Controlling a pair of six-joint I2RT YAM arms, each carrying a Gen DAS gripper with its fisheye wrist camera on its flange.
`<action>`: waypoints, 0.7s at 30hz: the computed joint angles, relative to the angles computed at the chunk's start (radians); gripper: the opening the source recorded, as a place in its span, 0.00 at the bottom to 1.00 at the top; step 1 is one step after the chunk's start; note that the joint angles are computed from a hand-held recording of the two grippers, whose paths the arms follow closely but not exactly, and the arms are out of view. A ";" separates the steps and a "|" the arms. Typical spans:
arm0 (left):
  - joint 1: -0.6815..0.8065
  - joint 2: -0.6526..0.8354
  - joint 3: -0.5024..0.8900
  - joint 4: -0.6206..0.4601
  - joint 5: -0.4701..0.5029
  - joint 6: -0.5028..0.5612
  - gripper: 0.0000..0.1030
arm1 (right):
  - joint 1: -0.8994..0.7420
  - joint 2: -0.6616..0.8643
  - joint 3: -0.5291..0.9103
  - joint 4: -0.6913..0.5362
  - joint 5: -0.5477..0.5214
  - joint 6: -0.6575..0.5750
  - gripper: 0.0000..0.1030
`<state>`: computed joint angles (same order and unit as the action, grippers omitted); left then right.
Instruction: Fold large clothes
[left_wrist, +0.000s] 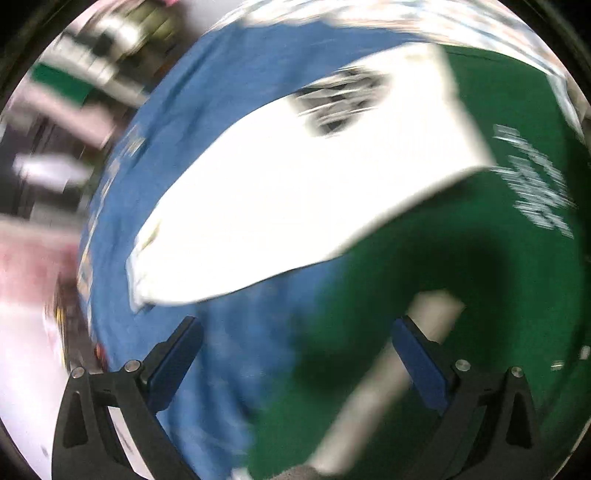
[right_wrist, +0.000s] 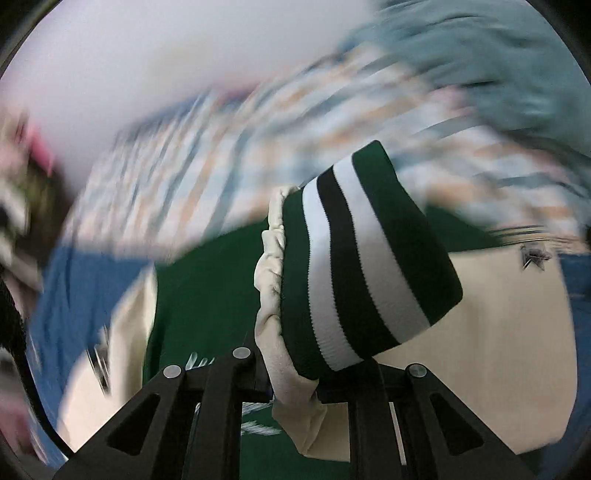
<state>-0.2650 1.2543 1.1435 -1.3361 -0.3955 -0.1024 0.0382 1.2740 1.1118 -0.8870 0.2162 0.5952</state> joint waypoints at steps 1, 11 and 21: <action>0.105 -0.017 -0.006 0.012 0.007 0.070 1.00 | 0.094 0.067 -0.014 0.026 0.033 0.040 0.15; 0.827 0.154 0.087 0.079 0.365 0.408 1.00 | 0.412 0.337 0.030 0.172 -0.074 0.068 0.53; 0.862 0.501 0.146 0.230 0.766 0.097 1.00 | 0.395 -0.055 -0.033 -0.089 -0.088 0.295 0.69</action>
